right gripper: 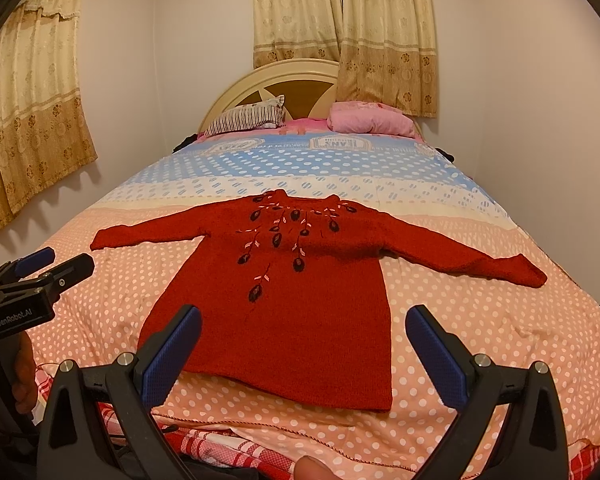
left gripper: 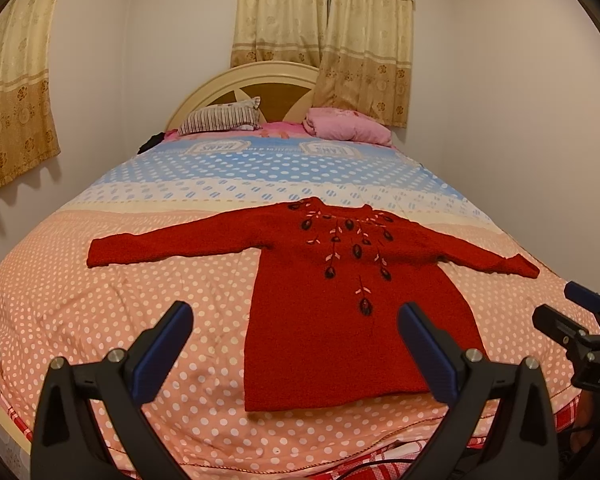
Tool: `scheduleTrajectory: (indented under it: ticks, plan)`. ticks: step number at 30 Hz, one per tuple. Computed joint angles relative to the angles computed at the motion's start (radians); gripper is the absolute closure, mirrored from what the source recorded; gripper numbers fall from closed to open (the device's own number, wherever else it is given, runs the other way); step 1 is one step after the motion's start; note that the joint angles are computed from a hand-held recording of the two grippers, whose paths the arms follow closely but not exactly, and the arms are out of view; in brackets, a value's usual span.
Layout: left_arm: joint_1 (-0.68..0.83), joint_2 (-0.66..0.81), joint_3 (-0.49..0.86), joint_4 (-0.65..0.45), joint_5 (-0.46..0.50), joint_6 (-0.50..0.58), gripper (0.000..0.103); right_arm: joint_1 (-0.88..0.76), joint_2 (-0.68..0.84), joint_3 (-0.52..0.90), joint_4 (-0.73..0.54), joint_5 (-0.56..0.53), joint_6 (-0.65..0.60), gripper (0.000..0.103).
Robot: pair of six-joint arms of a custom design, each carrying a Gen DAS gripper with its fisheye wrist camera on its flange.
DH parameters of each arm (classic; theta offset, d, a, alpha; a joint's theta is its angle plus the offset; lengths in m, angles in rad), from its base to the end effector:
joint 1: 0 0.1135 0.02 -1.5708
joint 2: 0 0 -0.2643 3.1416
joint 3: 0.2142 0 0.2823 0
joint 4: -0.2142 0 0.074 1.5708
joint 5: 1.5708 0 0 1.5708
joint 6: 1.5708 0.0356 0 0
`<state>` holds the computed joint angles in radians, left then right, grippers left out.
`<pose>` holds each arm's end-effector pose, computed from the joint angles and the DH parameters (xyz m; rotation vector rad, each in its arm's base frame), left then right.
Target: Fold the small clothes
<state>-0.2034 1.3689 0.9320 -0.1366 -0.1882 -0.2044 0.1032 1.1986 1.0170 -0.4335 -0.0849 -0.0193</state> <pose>0.3283 -0.0609 0.2510 -0.1105 2.1303 -0.0380 0.2936 0.0334 0.3057 -0.1818 2.1792 0.1403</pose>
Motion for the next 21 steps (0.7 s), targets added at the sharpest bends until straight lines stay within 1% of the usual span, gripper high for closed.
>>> scheduleTrajectory:
  ticks: [21]
  plan:
    - [0.011,0.026,0.015,-0.019,0.004,0.005,0.000,-0.014,0.035,0.016,-0.010,-0.010,-0.001,0.001]
